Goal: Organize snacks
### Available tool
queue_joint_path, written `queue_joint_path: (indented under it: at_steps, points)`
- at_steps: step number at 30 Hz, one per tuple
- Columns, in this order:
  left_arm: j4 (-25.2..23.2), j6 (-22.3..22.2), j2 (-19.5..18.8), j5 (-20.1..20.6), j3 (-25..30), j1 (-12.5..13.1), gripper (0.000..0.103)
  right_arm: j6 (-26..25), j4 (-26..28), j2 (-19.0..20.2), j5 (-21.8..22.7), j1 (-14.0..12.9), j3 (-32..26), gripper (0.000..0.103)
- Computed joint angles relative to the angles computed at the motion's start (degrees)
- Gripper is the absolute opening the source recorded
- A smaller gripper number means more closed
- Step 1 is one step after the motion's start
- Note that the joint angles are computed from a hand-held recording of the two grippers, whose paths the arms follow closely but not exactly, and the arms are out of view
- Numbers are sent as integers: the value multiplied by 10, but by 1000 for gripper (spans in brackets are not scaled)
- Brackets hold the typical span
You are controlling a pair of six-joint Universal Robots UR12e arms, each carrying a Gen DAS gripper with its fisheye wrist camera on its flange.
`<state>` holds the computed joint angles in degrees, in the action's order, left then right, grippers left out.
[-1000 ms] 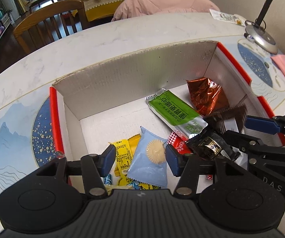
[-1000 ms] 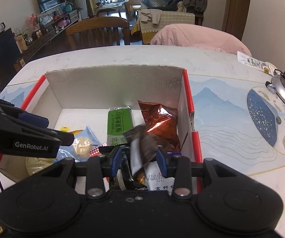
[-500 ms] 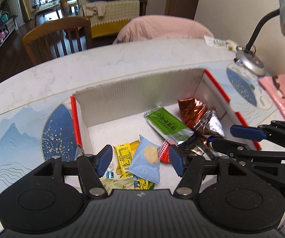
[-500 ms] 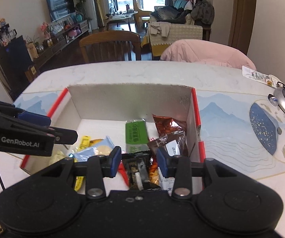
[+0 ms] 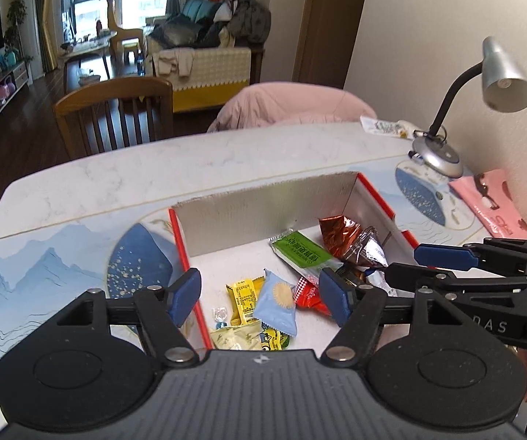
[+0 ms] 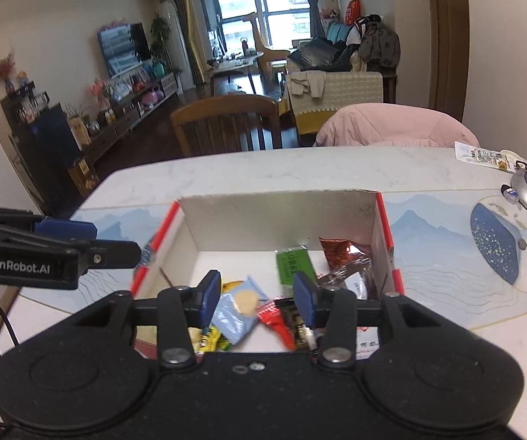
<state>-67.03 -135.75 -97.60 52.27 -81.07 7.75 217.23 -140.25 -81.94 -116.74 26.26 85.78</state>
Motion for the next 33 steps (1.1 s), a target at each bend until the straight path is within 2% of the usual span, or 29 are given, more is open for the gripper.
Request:
queue_joint_path:
  at_steps: [8,12,16,18,27,28,29,33]
  points:
    - [-24,31,15,-39,-9,31,75,25,-7,7,-28,23,-13,52]
    - [-44,44,21,-53,-12,46,79,35,-11,10,-40,35,-18,54]
    - [-43,52,31,-66,-24,59,82,55,-5,17,-68,49,-26,54]
    - [-36,54,37,-69,-31,64,86,70,-4,18,-69,52,-26,55]
    - [-44,63,43,-82,-36,77,86,121,-6,14,-82,60,-17,58]
    - [-44,63,43,-85,-36,78,86,124,-7,14,-86,61,-15,67]
    - [-44,63,43,-87,-36,79,86,126,-6,13,-89,61,-15,102]
    - [-46,69,46,-92,-38,80,86,118,-16,17,-107,67,-14,103]
